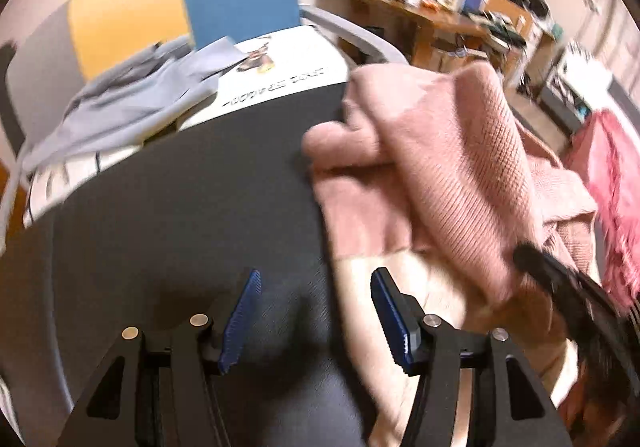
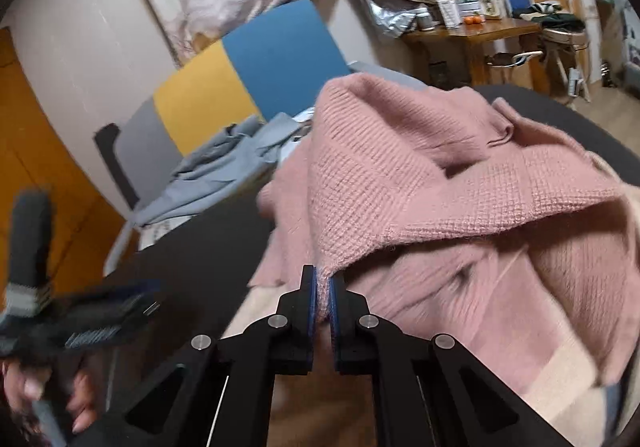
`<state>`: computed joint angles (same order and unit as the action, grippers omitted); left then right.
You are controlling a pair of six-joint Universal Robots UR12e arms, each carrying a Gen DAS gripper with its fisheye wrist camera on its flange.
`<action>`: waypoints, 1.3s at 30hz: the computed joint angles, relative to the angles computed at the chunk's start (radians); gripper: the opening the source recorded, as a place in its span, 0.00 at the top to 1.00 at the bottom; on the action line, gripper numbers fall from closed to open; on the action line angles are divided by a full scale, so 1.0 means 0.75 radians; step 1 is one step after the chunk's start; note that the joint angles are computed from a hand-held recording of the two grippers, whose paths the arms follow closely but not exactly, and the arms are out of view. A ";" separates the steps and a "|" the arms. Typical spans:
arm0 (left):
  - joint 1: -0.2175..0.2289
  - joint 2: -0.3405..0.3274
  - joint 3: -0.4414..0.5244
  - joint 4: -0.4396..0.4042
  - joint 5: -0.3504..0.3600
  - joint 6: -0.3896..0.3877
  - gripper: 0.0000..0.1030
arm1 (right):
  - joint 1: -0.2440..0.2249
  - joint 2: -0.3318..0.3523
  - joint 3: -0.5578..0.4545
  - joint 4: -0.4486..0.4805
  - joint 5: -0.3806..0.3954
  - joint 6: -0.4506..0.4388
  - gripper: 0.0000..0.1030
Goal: Fold clothes
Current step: 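Grasp the pink sweater edge with the right gripper and lift it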
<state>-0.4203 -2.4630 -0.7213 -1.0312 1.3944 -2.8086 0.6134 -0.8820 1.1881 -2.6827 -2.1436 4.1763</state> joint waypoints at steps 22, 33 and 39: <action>-0.057 -0.280 0.543 -0.313 0.052 -0.156 0.42 | 0.029 0.027 -0.026 0.024 -0.114 -0.113 0.28; 0.065 -0.010 -0.002 -0.003 -0.139 -0.257 0.42 | -0.023 0.101 -0.151 -0.147 -0.005 -0.253 0.95; 0.139 0.119 -0.241 0.237 -0.222 -0.323 0.42 | -0.004 0.221 -0.459 -0.286 0.125 -0.534 0.95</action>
<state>-0.3163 -2.3735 -0.9023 -0.8534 1.2281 -3.0506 0.6101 -0.7161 0.8435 -2.8975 -2.0498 3.7755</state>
